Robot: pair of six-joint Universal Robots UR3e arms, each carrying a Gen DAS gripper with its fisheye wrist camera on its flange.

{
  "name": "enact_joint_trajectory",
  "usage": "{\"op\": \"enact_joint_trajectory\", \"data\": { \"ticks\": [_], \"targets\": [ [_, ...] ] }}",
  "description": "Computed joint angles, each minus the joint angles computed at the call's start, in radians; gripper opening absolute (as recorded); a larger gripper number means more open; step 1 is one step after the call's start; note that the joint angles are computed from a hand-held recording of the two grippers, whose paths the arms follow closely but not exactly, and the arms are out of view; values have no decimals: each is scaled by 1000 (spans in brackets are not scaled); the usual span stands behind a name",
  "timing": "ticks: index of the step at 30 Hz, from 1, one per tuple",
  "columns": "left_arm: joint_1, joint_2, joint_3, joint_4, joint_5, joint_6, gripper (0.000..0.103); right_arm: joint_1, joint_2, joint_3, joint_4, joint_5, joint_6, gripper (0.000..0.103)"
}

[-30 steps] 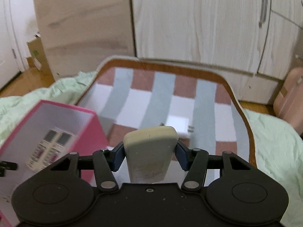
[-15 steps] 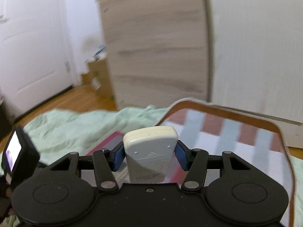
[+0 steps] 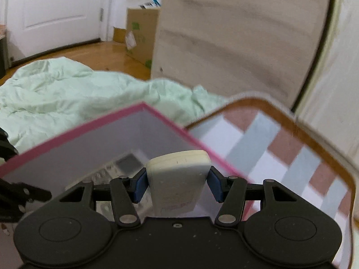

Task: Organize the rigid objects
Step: 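Carry the cream remote into the box and release it beside the remotes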

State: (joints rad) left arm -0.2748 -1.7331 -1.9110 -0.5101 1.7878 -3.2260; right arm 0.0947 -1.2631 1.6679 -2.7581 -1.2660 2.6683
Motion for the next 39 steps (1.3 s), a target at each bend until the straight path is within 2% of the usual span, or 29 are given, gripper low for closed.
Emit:
{"op": "enact_joint_trajectory", "data": {
  "ticks": [4,8,9,10,12,13,16,19,22,26,27,30,32,37,39],
  "targets": [
    [1,0,-2,2,-2,1,31,6,-105,145,-21,-44,-56,61],
    [-7,-7,-1,11,11,-1,31,52,-193,181,79,-143,-55,60],
    [-4,-6,-3,12,7,-1,31,62,-209,176,123,-166,-42,55],
    [-1,-3,-5,12,2,-1,31,64,-215,167,164,-171,-33,39],
    [10,4,-9,9,-15,1,31,60,-243,147,276,-158,-22,23],
    [14,7,-11,8,-22,1,31,65,-249,143,303,-159,-26,19],
    [13,6,-11,10,-19,3,31,82,-249,146,312,-170,-53,19],
    [11,4,-14,16,-16,5,31,71,-235,124,332,-161,-23,19],
    [11,6,-16,16,-18,2,31,43,-222,93,355,-125,77,19],
    [7,2,-14,18,-11,2,31,52,-161,38,324,-163,249,19],
    [7,2,-14,19,-11,3,31,49,-150,12,351,-152,293,19],
    [15,7,-18,17,-24,4,31,-8,-153,-32,458,-23,419,20],
    [18,8,-18,18,-28,7,31,-24,-167,-30,484,9,476,21],
    [21,10,-20,18,-32,9,31,-92,-205,-29,599,114,579,23],
    [25,11,-20,13,-40,6,31,-91,-219,-23,615,97,587,27]
  ]
}}
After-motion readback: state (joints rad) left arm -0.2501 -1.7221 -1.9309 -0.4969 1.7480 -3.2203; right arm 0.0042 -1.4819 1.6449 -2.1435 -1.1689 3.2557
